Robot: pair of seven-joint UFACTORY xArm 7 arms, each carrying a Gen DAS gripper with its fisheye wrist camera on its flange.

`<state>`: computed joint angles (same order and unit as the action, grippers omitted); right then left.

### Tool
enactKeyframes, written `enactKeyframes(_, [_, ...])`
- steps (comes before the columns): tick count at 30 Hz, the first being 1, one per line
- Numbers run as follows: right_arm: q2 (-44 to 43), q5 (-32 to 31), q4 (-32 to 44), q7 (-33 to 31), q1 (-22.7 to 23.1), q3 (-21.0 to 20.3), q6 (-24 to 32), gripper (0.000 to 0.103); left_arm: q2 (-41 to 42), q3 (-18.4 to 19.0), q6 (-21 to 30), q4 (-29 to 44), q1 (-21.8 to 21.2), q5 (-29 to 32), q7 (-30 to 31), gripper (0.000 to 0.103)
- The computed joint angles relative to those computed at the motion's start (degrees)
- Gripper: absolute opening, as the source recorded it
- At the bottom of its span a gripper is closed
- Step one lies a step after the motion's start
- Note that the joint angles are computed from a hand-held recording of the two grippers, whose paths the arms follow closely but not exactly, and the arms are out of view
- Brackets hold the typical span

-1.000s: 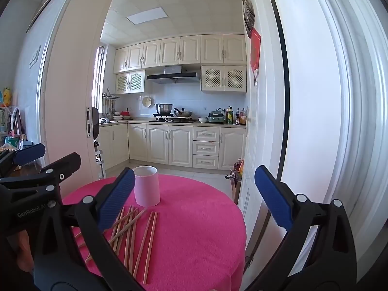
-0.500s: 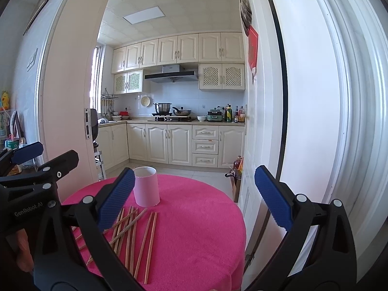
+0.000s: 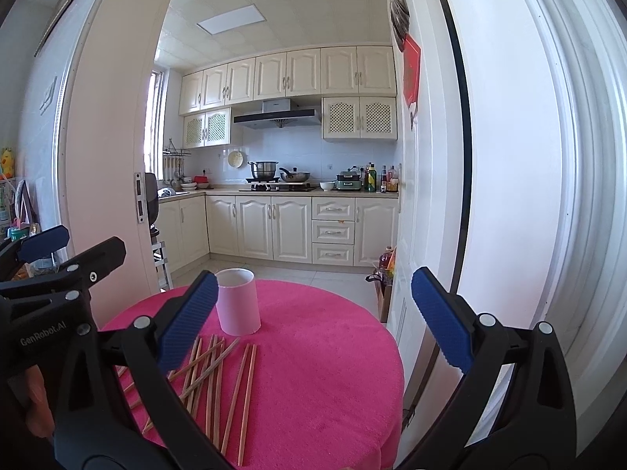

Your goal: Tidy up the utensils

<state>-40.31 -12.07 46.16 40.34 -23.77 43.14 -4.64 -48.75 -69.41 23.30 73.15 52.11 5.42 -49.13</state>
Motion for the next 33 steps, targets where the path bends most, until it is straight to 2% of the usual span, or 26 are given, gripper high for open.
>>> enactKeyframes(33, [6.24, -6.52, 8.27, 3.73, -3.42, 4.74, 5.55, 0.097, 4.45, -1.21, -3.87, -2.03, 2.74, 3.09, -0.77, 0.083])
